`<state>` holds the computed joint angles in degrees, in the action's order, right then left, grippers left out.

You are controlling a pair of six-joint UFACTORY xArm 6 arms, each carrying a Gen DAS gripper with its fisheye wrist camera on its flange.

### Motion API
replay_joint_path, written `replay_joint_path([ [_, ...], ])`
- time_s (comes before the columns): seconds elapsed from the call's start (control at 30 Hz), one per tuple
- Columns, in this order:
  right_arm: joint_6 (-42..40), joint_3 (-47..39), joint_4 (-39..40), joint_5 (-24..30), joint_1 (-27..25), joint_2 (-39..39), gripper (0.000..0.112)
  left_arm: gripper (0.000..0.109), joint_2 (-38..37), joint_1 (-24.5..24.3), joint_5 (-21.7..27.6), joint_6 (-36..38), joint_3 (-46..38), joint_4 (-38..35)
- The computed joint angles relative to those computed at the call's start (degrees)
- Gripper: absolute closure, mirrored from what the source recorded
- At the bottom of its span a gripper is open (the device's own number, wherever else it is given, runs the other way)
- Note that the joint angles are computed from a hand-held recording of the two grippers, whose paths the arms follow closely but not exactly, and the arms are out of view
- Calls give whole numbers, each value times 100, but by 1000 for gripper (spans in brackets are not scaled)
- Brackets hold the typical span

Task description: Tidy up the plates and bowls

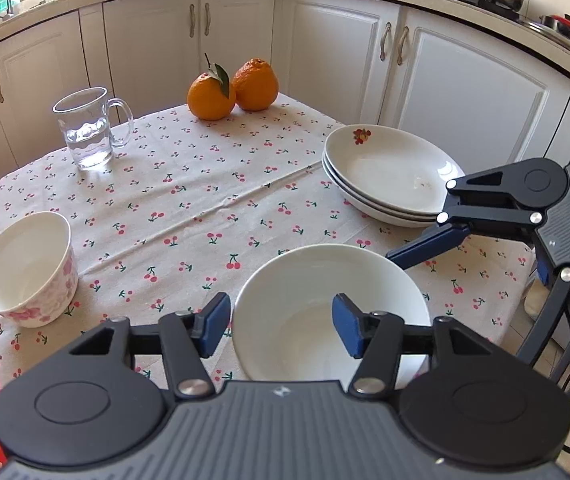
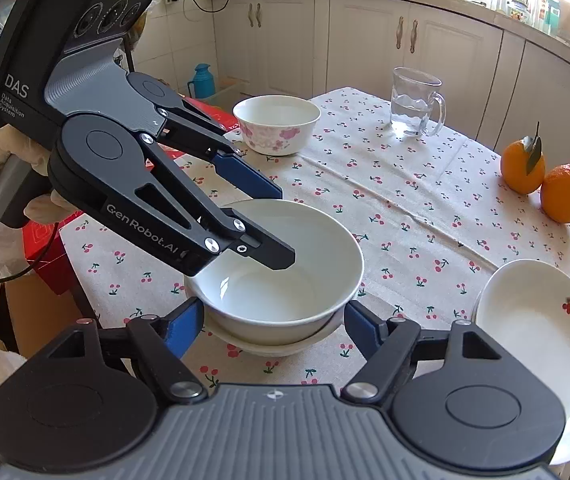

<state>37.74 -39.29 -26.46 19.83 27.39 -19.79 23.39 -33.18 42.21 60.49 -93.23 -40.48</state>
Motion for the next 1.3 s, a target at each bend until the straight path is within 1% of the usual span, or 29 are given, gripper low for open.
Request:
replay_joint_path([
  [0.03,68,16,-50,-31,-8,-18,22,33,-50,-9,-134,33,78,-35],
  [0.07,124,46,-89,-77,-21,-49,19,25,-103,-14,-264,80,157,-90],
  [0.13,186,93,-121,-135,-31,-120,17,23,-192,10,-374,213,255,-229],
  [0.23,396,94,-337,-117,-44,-195,16,14,-291,63,-445,240,342,-329],
  [0.33,513,46,-464,-75,-42,-209,15,13,-413,139,-491,293,472,-461],
  [0.4,572,-13,-565,-10,-19,-189,15,9,-494,224,-495,373,571,-674],
  [0.47,631,-81,-659,46,7,-153,14,8,-561,328,-458,439,648,-880],
  [0.6,637,-262,-751,157,62,-48,14,6,-599,613,-82,354,645,-1101],
  [0.67,613,-378,-765,193,79,25,14,6,-616,731,20,281,674,-1162],
  [0.77,472,-596,-685,233,91,183,13,6,-654,837,-111,371,790,-1316],
  [0.83,387,-785,-672,301,99,325,13,6,-639,874,-287,381,834,-1347],
  [0.97,149,-1167,-579,391,112,614,13,6,-470,932,-633,261,763,-1250],
  [1.03,-14,-1363,-483,401,93,781,13,6,-364,963,-753,309,689,-1323],
  [1.17,-510,-1757,-69,414,8,1146,13,7,-122,1023,-841,311,459,-1355],
  [1.3,-1174,-2197,535,470,-119,1566,13,7,115,940,-1270,410,292,-1281],
])
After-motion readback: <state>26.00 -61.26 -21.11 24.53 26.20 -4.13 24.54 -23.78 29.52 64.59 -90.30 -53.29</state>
